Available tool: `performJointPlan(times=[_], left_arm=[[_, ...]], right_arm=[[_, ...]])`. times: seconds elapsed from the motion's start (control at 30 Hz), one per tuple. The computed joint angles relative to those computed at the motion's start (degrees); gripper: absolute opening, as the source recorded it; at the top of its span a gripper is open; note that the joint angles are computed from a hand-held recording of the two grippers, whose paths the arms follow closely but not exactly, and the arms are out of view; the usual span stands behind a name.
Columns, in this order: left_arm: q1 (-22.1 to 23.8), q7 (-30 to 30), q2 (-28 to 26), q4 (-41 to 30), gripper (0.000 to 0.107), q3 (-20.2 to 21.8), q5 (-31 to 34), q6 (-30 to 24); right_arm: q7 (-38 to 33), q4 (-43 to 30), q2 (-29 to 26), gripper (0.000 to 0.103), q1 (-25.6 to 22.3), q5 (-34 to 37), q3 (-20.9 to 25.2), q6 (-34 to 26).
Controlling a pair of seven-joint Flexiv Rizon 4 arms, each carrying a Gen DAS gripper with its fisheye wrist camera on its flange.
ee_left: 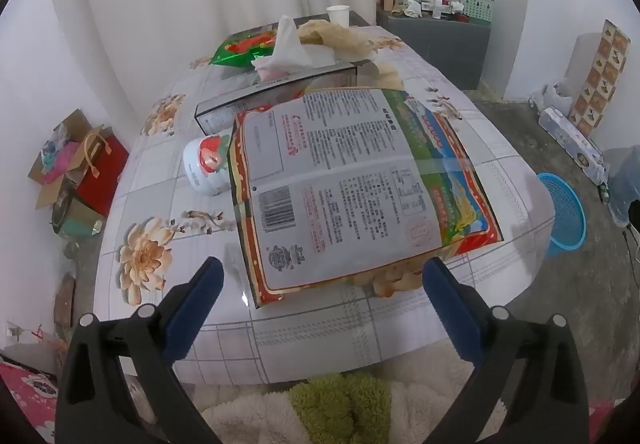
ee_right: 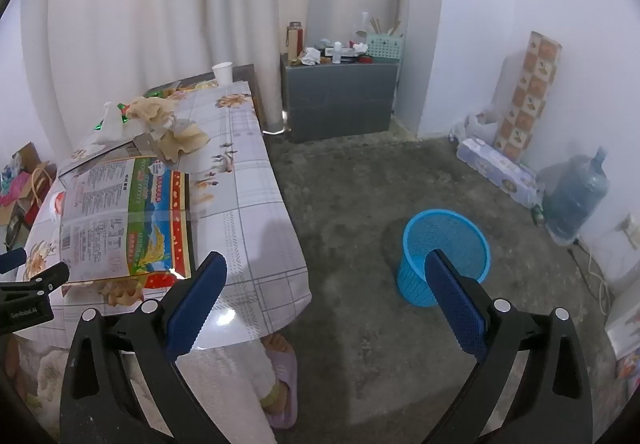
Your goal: Collect trash
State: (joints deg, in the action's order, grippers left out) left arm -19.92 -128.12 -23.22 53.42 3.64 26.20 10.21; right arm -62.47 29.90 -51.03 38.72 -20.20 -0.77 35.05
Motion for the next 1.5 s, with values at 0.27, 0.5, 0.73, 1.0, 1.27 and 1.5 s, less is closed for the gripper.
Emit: performJointPlan(times=[0.27, 0.5, 0.73, 1.0, 1.27, 1.5], left_arm=[[-0.07, 0.01, -0.07, -0.19, 0.098, 0.00, 0.21, -0.27], [-0.22, -0.26, 0.07, -0.12, 0.098, -0.05, 0.20, -0.40], [-0.20, -0.38, 0.03, 0.00, 0.098, -0.13, 0.13, -0.42], [-0.11, -0.31, 0.03, -0.02, 0.098, -0.15, -0.09, -0.46], [-0.03, -0.20, 0.02, -0.02, 0.098, -0.17, -0.27, -0.46], [0.00, -0.17, 0.03, -0.04, 0.098, -0.16, -0.34, -0.50]], right_arm=[[-0.41, -0.41, -0.23, 0.095, -0.17, 0.08, 0.00, -0.21], [-0.41, -0.63, -0.37, 0.095, -0.22, 0.26, -0.06, -0.27], [-1.06, -0.49, -0.14, 0.095, -0.62, 0.53, 0.15, -0.08], [-1.19, -1.14, -0.42, 0.095, -0.39, 0.55, 0.01, -0.48], [-0.80, -0.27, 0.05, 0.095, 0.01, -0.01, -0.06, -0.19], [-0.88, -1.06, -0.34, 0.095, 0.06, 0.03, -0.08, -0.70]])
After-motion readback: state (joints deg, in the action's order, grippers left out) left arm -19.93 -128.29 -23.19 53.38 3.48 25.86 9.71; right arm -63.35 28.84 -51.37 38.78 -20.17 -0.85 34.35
